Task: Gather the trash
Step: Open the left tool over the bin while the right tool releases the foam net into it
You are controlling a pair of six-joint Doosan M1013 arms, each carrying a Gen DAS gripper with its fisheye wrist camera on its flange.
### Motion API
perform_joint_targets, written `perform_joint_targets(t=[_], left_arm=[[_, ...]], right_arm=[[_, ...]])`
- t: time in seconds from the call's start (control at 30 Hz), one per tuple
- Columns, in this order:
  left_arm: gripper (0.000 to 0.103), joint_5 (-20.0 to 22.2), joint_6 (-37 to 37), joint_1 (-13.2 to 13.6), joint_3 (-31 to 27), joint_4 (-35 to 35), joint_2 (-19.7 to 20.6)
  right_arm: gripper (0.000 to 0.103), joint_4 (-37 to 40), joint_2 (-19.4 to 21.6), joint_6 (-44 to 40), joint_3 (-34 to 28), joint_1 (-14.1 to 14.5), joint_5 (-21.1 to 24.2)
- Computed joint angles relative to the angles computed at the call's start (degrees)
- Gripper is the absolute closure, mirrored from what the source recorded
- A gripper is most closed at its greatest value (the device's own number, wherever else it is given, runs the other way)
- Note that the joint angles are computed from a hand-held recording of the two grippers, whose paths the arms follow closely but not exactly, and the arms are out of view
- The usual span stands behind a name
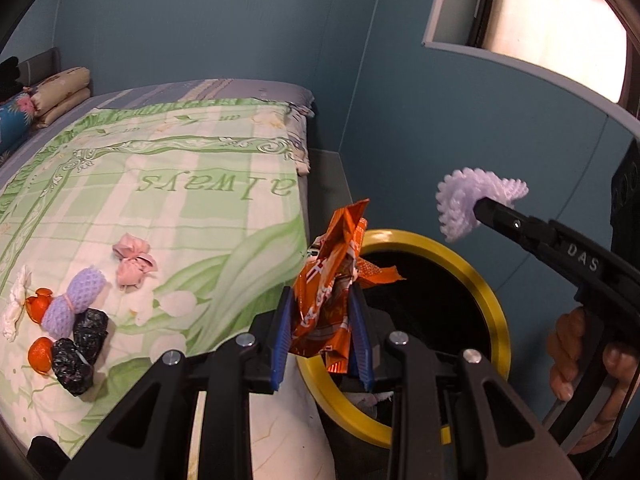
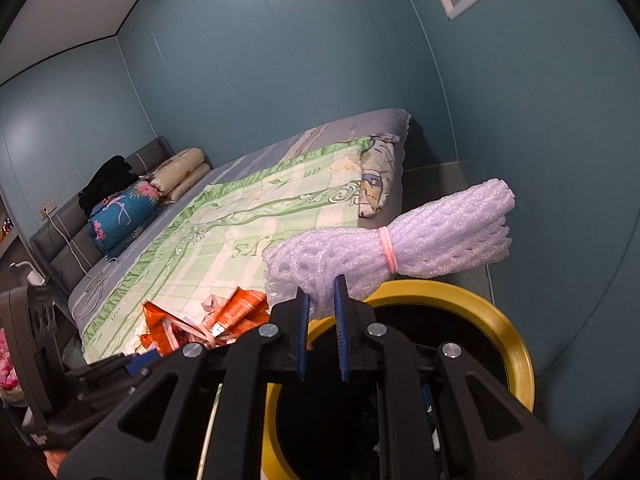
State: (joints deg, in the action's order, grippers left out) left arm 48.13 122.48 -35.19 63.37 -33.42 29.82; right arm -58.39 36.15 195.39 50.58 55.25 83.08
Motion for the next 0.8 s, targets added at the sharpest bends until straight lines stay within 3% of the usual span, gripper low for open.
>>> perform_joint_targets(t=[0.33,0.43,0.6,0.8], left_arm=[[0.074,3.0,2.0,-0.5,0.8,-1.8,0.3],[0.067,3.0,3.0,-0.4,1.2,-2.9,0.1],[0.044,1.6,3.8,-0.3,2.2,-3.2,-0.6],[0.030,0.1,1.5,0.5,2.0,-2.6,-0.7]], right_arm=[[0.088,2.3,-0.4,2.6,1.4,-0.4,-0.2],[0.085,2.4,-0.8,4.3,2.3,-0.5,-1.2],[0.069,1.8,-1.0,5.7,2.8,-0.4,-0.9],[0.052,0.4,-1.3,7.4,3.3,-0.1,-0.4]])
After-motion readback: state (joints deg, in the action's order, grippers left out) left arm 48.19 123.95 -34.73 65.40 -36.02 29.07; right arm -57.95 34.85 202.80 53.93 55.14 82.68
